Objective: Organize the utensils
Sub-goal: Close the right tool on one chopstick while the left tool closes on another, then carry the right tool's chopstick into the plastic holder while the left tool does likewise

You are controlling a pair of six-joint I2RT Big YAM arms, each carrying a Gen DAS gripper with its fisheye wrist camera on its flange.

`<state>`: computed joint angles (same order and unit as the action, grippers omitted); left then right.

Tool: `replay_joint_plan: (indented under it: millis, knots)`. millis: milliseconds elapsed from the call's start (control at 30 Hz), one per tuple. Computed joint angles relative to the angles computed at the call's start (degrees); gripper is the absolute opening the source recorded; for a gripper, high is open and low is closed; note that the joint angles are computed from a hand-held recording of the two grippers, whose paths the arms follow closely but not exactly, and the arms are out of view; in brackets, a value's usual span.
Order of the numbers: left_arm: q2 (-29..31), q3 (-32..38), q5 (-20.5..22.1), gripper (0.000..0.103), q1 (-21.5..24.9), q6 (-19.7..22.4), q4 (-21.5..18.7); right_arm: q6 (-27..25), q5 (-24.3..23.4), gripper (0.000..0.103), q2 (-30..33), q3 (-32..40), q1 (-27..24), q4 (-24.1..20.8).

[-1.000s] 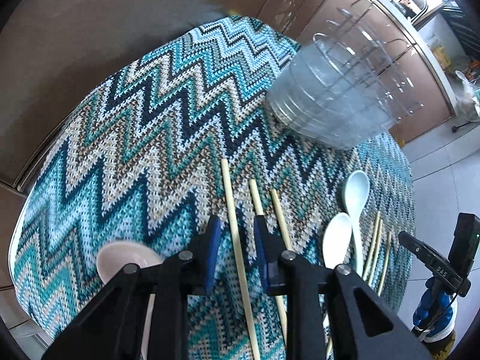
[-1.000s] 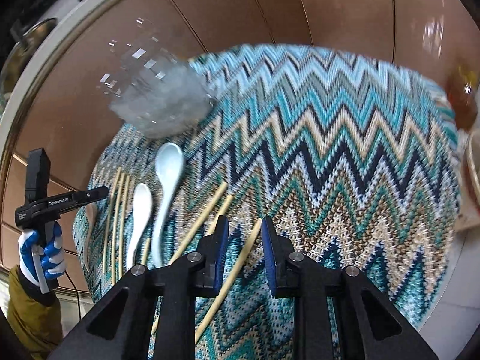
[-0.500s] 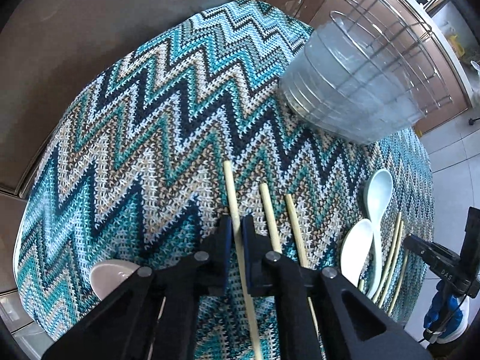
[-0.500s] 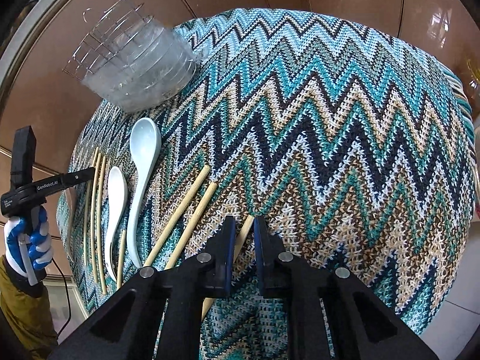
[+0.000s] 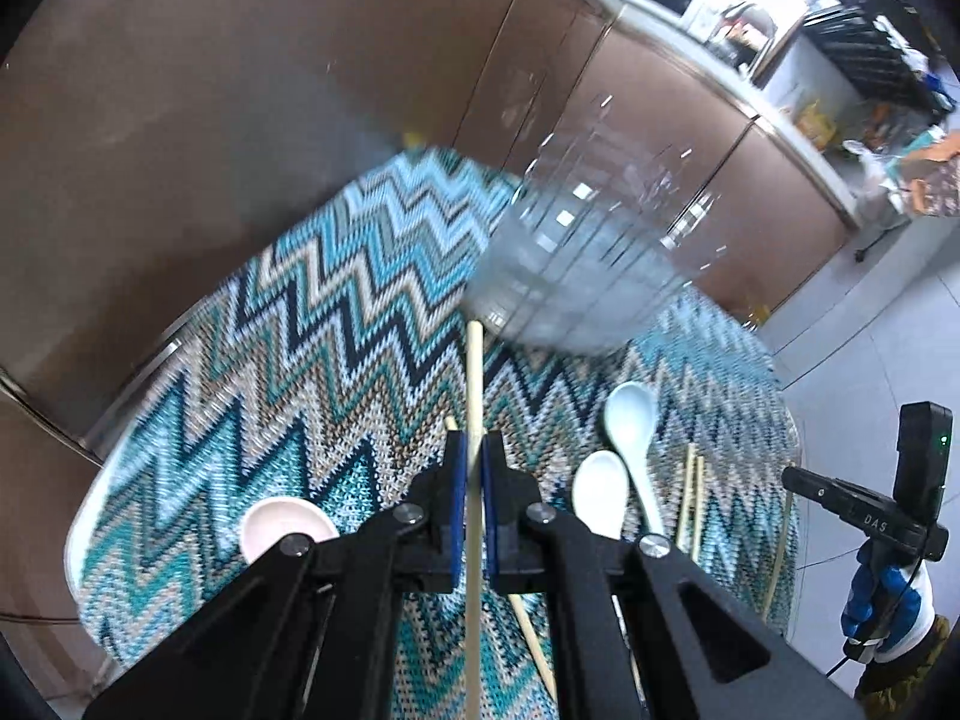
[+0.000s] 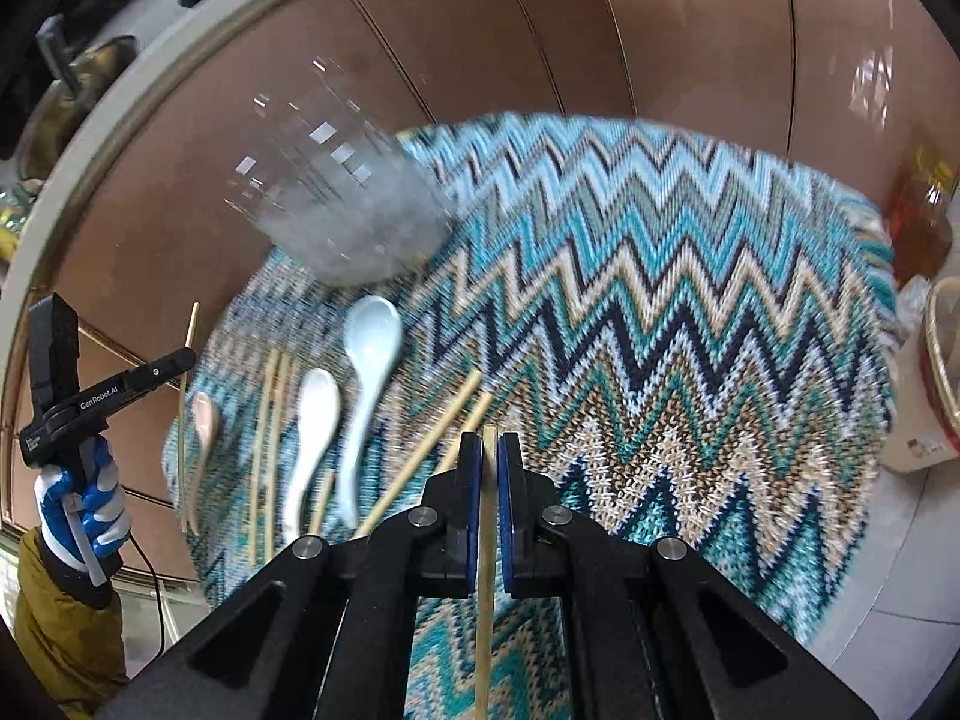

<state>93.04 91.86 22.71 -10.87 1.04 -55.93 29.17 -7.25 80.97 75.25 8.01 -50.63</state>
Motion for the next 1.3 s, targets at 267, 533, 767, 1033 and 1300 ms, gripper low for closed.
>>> replay_joint_plan:
  millis: [267,533,767,1033,1300]
  knots:
    - [-8.24,-4.81,1.36,0.005,1.66,0.79,4.26,-0.08,5.0,0.006,-7.51,-2.84,2.95,1.8]
    - [-13.41,-7.07,2.37,0.005,2.64,0.68,6.48,-0.76,10.8,0.006,-12.9,-2.66,6.54,1.96]
    - [-16.62,-8.12,4.1,0.005,3.85,0.41,8.46,-2.5,14.46,0.006,-13.81,-0.18,9.63,3.08]
    - [-17.62,-7.56,6.44,0.005,4.82,-1.83,12.17,-6.58,16.96,0.006,-12.81,3.59,11.81,6.66]
    - [-16.83,-5.74,5.59,0.005,3.76,-3.33,16.25,-11.11,15.73,0.006,-9.03,7.7,11.59,11.89]
